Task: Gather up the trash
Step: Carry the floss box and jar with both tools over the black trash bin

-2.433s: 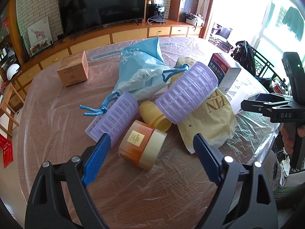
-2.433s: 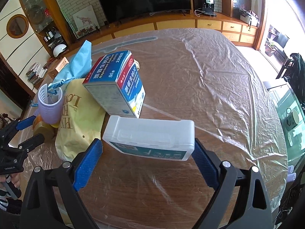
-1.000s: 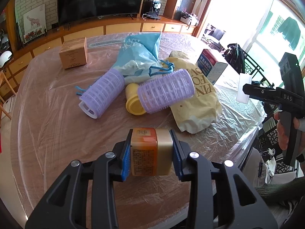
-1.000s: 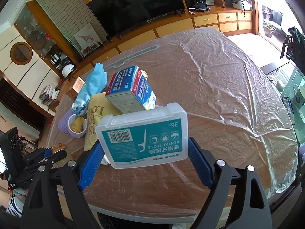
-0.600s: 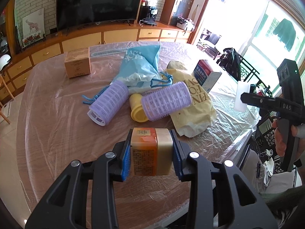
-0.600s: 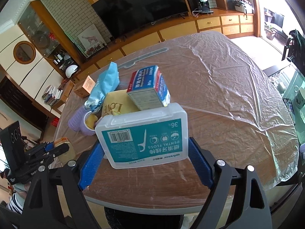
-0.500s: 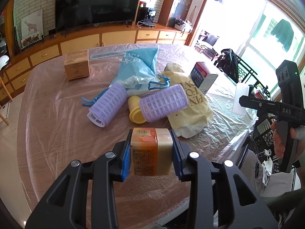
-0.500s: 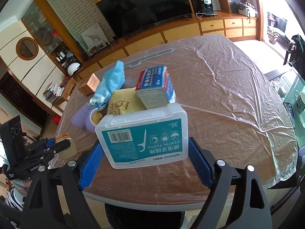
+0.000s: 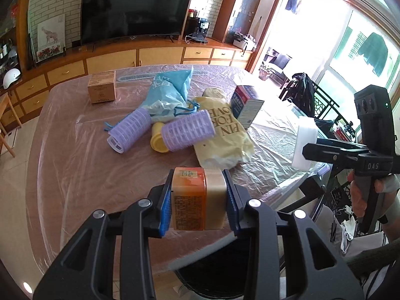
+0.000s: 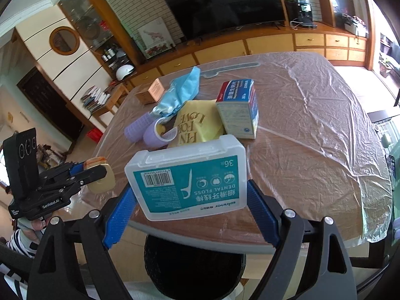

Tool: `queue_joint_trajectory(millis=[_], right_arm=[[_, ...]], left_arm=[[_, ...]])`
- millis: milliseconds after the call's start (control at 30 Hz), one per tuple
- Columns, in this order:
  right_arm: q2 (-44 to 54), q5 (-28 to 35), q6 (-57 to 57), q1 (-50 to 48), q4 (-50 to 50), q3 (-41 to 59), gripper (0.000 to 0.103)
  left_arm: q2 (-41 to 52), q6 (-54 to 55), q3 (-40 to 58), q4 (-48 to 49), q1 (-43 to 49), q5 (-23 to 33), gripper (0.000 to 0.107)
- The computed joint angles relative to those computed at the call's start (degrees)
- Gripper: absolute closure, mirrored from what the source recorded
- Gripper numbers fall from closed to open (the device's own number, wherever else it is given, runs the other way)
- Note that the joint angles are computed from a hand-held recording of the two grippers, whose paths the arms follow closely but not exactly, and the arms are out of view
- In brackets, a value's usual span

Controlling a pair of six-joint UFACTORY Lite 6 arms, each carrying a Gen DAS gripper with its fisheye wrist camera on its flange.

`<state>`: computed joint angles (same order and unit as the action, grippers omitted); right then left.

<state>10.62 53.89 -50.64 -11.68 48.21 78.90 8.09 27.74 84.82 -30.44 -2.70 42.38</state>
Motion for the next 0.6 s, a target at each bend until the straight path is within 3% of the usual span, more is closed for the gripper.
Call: queue_joint_trajectory(millis=[300,600], right_arm=[[-6.59,8.71,-10.1,-2.98,-2.72,-8.53,0.019],[-11.49,8.73,-17.0,-2.32,-6.82,-19.34,0.019]], left_arm=[[-9.24,-7.36,-9.89,4.29,-5.92,-1.03,0.069],[-15.29,-12.84,-20.75,7.7,-12.73,-2.97,0.069]])
